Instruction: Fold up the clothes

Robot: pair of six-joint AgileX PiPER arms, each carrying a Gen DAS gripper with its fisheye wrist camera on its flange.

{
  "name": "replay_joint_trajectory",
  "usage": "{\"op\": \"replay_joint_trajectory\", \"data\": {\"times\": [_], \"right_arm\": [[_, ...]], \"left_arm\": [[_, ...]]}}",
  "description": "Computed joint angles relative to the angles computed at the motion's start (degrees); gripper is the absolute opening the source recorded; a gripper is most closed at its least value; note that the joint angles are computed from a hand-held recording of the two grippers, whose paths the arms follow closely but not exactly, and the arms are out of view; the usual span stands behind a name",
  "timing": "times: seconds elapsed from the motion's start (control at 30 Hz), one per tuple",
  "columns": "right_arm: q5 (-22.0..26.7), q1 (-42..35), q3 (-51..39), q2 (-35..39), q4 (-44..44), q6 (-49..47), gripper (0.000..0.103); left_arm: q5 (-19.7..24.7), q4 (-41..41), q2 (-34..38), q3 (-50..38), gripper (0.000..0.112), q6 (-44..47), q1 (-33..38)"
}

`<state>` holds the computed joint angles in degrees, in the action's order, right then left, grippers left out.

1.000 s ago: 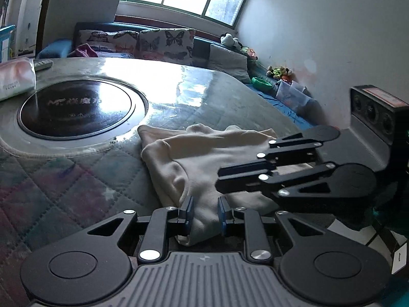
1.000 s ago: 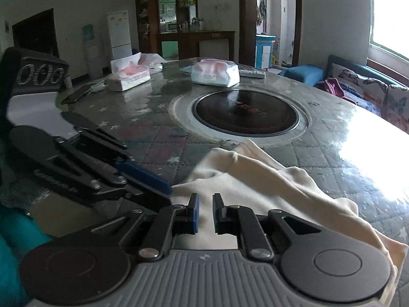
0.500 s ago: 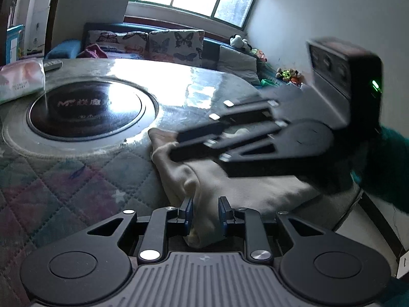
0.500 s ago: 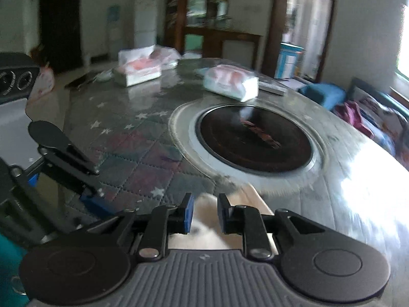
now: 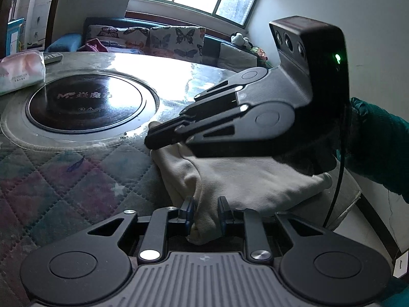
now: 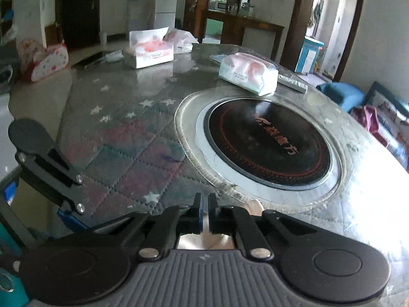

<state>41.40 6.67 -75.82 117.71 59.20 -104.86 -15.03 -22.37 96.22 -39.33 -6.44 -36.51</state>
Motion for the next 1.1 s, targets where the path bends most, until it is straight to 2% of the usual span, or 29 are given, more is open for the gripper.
{"op": "replay_joint_trajectory", "data": {"times": [0.07,0.13,0.17,0.27,0.4,0.57,0.73,0.93,1.1], "right_arm": [[1.2,-0.4,-2.4,0.8,-3.2,3.2,0.008],[2.1,-0.6,-3.6,1.2,-4.5,4.7,0.024],[2.3,-0.9,-4.0,1.5,-4.9,5.2,0.025],[1.9,-0.6,-4.6,2.5,-6.1,6.2,0.024],[-2.7,0.5,-2.2,3.0,-2.2,3.0,0.021],[-2.6,0.0,-2.6,4.1,1.6,2.8,0.020],[-2.3,-2.5,-0.5,0.3,2.1,2.4,0.020],[-6.0,-4.9,5.2,-2.8,5.6,-0.3,0.018],[-8.6,-5.1,5.1,-0.4,8.3,0.8,0.017]], "left_arm": [[0.2,-0.4,0.0,-0.2,0.016,0.5,0.1],[0.2,-2.6,0.0,-0.4,0.017,2.3,0.1],[0.0,-3.3,0.0,-0.4,0.017,2.9,0.1],[-0.2,0.1,0.6,-0.7,0.017,0.0,0.4],[0.1,5.5,1.6,-0.9,0.012,-4.7,0.6],[0.4,5.7,0.9,-0.3,0.013,-4.9,1.3],[-0.6,2.8,-0.1,-0.9,0.014,-1.1,2.0],[-0.4,5.7,3.7,-4.6,0.014,-3.4,3.0],[1.2,10.2,5.6,-5.8,0.014,-7.3,4.1]]}}
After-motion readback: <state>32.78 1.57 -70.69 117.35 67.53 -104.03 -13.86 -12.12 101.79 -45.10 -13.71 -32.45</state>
